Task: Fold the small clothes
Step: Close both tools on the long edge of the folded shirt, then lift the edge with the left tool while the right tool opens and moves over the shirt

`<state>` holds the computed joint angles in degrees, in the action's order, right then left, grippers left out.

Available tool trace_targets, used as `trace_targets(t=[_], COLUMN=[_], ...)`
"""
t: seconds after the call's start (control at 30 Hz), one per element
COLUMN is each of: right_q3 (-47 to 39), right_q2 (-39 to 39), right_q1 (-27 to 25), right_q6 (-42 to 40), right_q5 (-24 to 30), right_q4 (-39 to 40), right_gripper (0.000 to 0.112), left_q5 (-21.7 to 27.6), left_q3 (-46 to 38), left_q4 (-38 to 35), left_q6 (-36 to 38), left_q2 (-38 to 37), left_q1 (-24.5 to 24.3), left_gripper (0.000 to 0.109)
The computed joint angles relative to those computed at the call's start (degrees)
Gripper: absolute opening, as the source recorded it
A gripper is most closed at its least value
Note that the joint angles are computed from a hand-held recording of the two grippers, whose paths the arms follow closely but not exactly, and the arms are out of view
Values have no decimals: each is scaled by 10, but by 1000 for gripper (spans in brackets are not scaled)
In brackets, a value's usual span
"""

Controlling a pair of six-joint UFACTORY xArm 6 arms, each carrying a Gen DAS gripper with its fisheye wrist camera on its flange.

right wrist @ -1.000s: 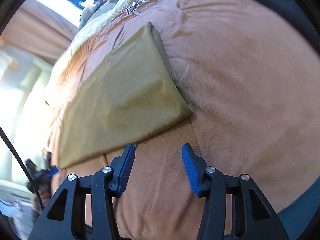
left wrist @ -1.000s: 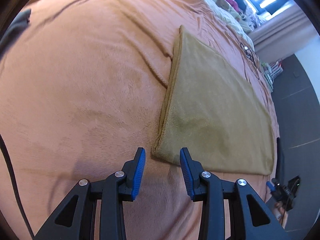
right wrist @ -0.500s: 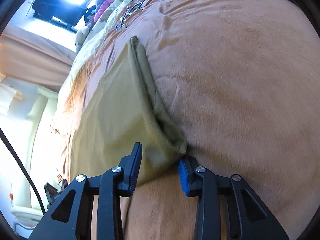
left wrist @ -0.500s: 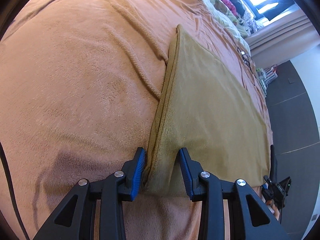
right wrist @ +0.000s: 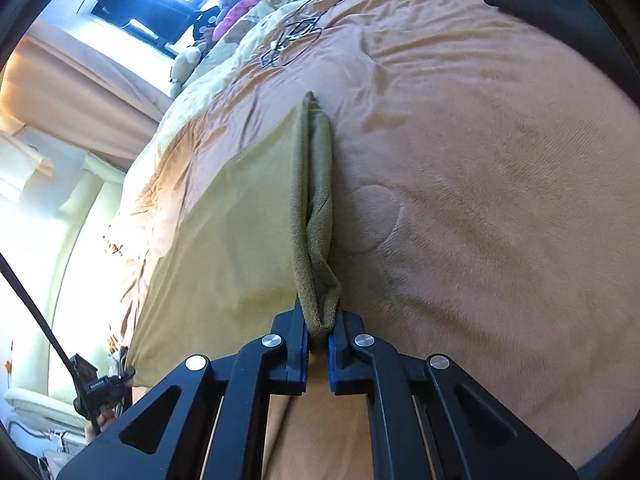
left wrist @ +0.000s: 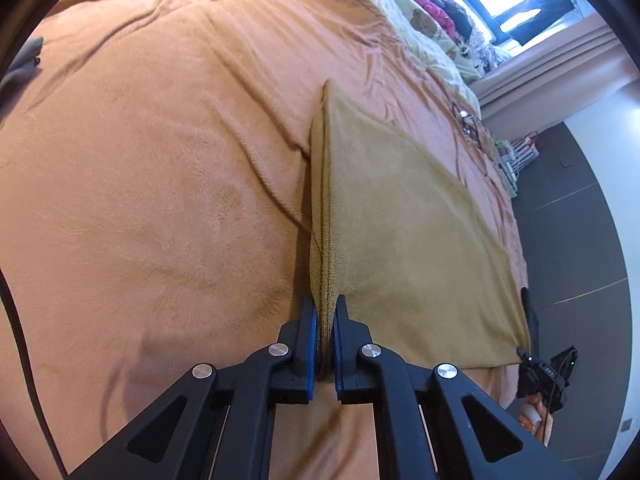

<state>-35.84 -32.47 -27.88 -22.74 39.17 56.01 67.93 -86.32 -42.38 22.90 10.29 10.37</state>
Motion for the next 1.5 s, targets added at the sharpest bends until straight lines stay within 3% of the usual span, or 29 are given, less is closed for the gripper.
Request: trace_targets(t=[0.47,0.67,0.9,0.97,1.0,1.03,1.27,1.5], right_q3=[30,58,49,34,24,17,-20,-67], right_q2=[-107,-155,-187,-194,-194,-194,-153,-39], right_q1=[-63,-69,-1,13,24,34,148,255], right_q6=[10,33,157,170,175,177,186,184], right_q5=[139,155,115,116,118,119,108,65], right_q4=[-81,-126,-331,-357,-371,-379,-392,-392], right_gripper=[3,3,8,11,11,11,11,11], left_q5=[69,73,60,65,67,70,74,44], left_q3=[133,206,240,241,246,250,283,311], left_q4=[11,8,-13,-22,-28,-38,-83,-93], left_q6=[47,65,71,72,75,78,76,58], left_q2=[-133,-189,-183,-177,-178,-178,-195,-214], left_q1=[85,108,109,112,116,120,140,124], left_gripper=[6,6,10,20,31,36,37,35])
